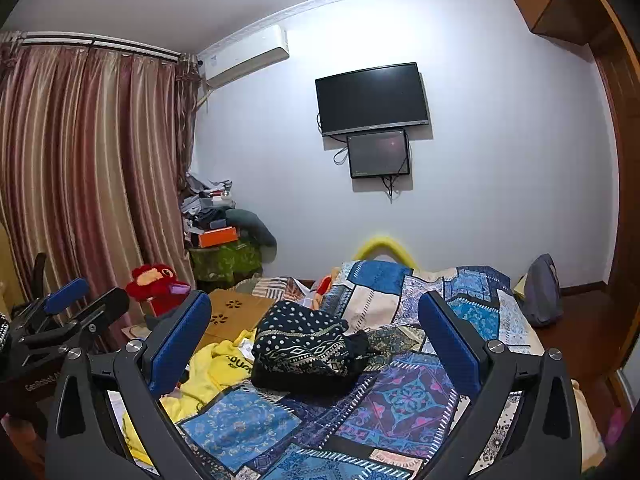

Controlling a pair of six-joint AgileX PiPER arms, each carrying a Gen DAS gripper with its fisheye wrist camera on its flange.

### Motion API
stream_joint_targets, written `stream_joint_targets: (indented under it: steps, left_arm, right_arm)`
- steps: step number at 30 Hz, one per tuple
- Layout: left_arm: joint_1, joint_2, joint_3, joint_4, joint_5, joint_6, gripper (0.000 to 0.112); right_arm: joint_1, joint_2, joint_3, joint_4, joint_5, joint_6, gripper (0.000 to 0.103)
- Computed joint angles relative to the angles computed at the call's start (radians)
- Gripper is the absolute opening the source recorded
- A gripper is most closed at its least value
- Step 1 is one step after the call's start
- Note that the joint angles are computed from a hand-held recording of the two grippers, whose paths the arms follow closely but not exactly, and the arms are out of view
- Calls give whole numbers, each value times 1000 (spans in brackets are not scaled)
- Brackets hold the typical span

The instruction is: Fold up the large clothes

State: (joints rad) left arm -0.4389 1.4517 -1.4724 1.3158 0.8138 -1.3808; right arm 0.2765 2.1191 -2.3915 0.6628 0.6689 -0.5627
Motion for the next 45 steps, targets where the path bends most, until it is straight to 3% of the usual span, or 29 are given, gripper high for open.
stream_joint_targets:
  steps: [8, 45]
  left_arm:
    - [8, 22, -9, -16, -5, 9, 102]
    - [63, 33, -14, -124, -72, 61, 102]
  right_arm:
    - [3, -36, 78, 13, -20, -24, 103]
    - [21, -3, -23, -110, 59, 82, 103]
